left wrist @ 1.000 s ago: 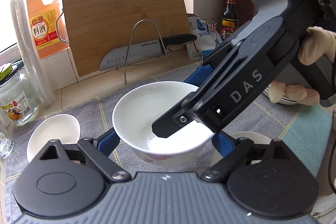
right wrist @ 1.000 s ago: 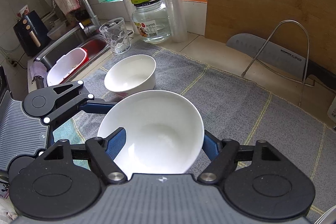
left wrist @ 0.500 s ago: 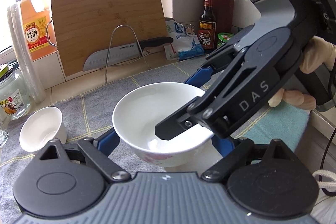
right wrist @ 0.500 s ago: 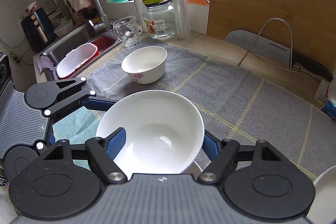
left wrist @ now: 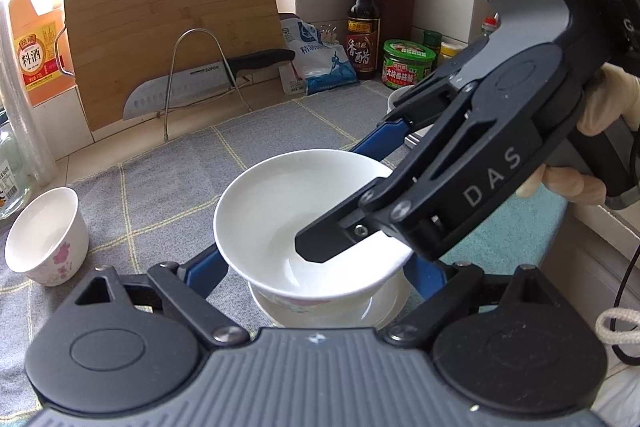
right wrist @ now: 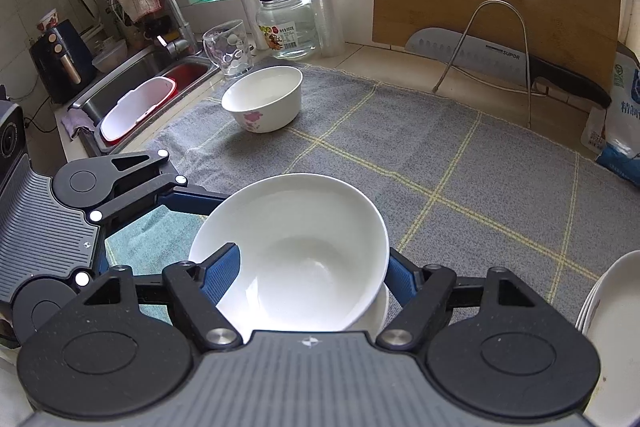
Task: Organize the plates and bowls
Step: 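Lift and carry the white bowl toward the first bowl with the right gripper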
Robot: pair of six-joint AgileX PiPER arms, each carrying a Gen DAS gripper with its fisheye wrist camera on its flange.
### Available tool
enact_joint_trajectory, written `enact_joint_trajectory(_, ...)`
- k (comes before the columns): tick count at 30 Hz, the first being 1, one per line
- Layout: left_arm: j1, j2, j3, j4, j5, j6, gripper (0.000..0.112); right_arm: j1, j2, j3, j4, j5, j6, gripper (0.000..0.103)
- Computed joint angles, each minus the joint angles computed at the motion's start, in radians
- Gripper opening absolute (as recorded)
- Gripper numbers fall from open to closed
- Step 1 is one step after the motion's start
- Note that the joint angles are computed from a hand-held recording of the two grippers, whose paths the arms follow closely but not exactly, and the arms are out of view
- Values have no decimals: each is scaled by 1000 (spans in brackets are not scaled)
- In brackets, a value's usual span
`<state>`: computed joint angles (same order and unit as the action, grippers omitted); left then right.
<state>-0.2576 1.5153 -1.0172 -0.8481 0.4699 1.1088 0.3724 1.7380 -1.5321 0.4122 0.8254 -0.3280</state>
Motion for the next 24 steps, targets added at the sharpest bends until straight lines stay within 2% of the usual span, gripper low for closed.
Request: enact_joint_trajectory(24, -14, 42, -6, 56, 2, -31, 93, 1, -2, 72, 4, -38, -14, 81)
